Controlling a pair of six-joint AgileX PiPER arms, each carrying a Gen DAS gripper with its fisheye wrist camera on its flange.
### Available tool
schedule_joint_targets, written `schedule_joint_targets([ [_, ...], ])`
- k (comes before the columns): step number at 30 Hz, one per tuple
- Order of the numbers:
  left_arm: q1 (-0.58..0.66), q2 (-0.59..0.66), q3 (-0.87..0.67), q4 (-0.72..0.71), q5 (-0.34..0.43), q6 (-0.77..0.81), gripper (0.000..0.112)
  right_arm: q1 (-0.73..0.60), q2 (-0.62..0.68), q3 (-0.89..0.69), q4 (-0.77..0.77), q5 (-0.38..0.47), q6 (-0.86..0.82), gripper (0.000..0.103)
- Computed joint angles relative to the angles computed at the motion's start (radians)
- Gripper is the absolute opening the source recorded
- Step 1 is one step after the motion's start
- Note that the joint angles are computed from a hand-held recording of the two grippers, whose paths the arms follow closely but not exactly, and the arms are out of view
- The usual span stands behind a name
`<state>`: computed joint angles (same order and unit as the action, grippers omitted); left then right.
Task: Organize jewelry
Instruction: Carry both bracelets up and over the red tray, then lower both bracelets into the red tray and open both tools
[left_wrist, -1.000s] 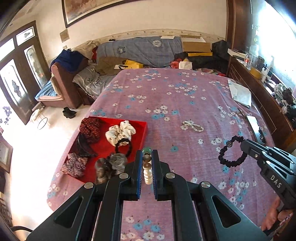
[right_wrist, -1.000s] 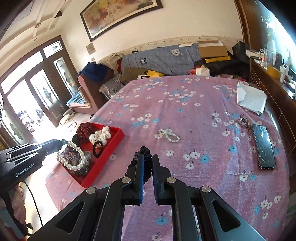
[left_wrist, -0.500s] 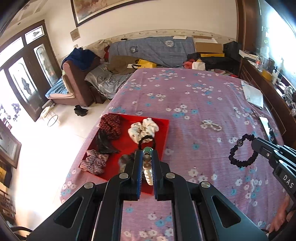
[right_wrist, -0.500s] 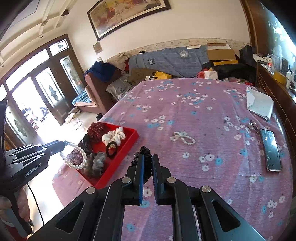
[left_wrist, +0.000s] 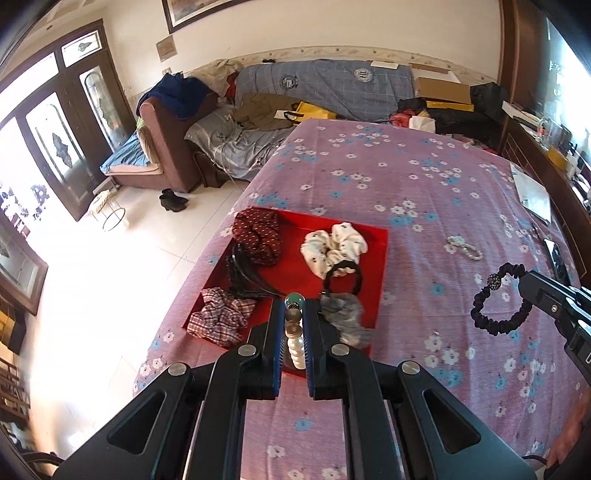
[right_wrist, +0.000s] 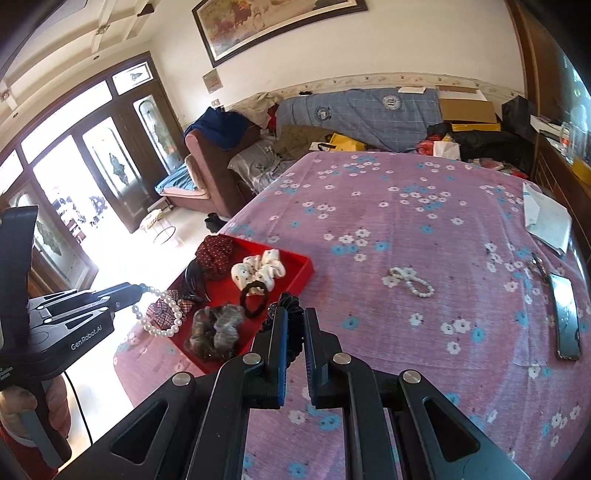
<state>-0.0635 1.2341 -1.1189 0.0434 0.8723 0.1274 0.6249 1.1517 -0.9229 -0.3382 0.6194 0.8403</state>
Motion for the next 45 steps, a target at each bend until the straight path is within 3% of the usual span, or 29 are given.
schedule_joint_targets([
  [13,0.241,0.275,-0.214,-0.225,0.003,0.275,0.009,0.018,0.252,-0.180,0.058,-0.055,-0.062,0.010],
  [21,0.297,0.420,-0.303,-0.326,0.048,0.381,0.009,-0.015,0.437,-0.321,0.219,-0.096,-0.203,0.010],
  [26,0.296,0.473,-0.320,-0.361,0.034,0.426,0.009,-0.041,0.549,-0.421,0.341,-0.099,-0.312,0.010],
  [36,0.334,0.506,-0.295,-0.438,0.083,0.516,0.009,-0.080,0.775,-0.667,0.523,-0.028,-0.438,0.010],
  [45,0.304,0.505,-0.198,-0.309,0.028,0.473,0.009,-0.076,0.974,-0.902,0.539,0.094,-0.460,0.010],
])
